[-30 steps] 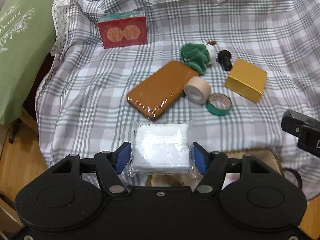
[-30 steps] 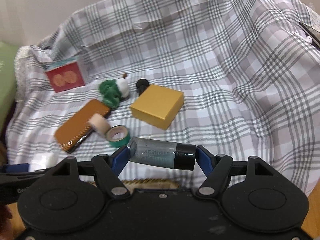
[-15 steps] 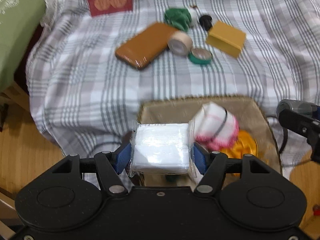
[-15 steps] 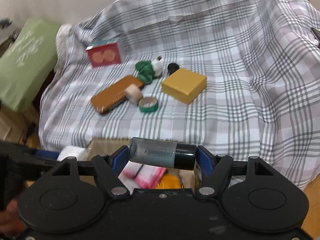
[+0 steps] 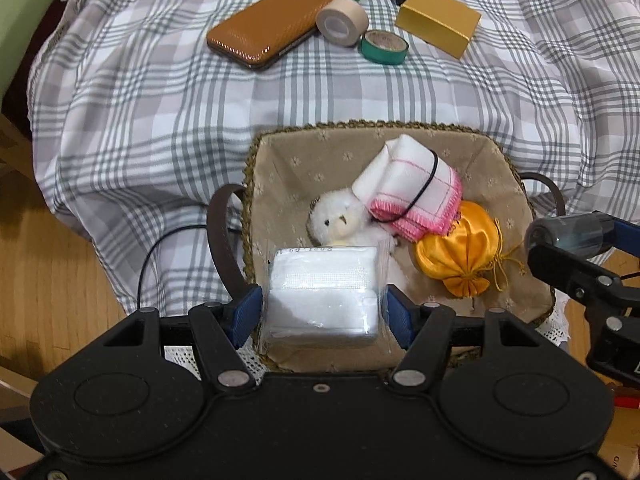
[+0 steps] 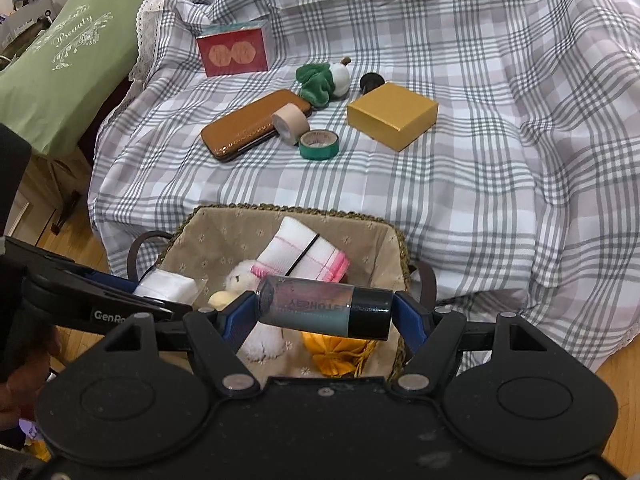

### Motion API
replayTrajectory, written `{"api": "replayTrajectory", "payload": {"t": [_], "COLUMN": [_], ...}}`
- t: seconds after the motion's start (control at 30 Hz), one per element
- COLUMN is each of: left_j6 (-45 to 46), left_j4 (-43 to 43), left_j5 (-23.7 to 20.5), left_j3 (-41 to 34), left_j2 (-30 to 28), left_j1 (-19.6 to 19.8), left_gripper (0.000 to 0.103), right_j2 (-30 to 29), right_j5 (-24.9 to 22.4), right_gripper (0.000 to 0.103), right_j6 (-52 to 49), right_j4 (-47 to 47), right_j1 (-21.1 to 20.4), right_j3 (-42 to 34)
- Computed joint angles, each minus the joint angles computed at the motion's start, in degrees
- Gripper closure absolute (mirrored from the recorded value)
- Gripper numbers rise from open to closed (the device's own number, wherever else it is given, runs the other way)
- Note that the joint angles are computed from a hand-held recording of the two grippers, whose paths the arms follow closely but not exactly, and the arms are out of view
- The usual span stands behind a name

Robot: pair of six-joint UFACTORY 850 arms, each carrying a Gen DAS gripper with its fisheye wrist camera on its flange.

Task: Organize soft objects
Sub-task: 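Carry the cotton-pad pack and bottle over the basket and lower them, then open both grippers to release the pack and bottle into the basket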

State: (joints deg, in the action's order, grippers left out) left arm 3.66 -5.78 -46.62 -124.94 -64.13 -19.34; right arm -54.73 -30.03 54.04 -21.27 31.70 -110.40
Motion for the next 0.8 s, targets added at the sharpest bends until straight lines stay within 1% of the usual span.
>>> {"api": "replayTrajectory", "payload": {"t": [0.17,0.3,0.4,0.8], "left_j6": [0.13,-0.08,0.05,-0.99], "left_j4": [-0.07,0.74,1.13,2.16], "left_j5": [-0.31,0.85,1.12,1.44], "left_j3": [0.11,1.16,1.20,1.46], "left_j2": [0.01,0.60,0.62,0.80], "left_j1": [0.05,-0.08,-0.16,-0.18], "left_gripper": [0.041,0.033,0.032,0.031], "right_j2": [-0.83,-1.10,-1.34,-1.47], "right_j5": [-0.73,-1.11,-1.36,-1.49], "right_gripper": [0.032,0.032,0.032,0.032], "right_j6": [-2.34,-3.43,-3.49,-5.17], "right_j4": [1.75,2.70,2.69,3.81], "right_j1": [0.02,-0.04,0.01,-0.01], "right_j3": [-1.24,-1.67,-2.03,-2.25]}}
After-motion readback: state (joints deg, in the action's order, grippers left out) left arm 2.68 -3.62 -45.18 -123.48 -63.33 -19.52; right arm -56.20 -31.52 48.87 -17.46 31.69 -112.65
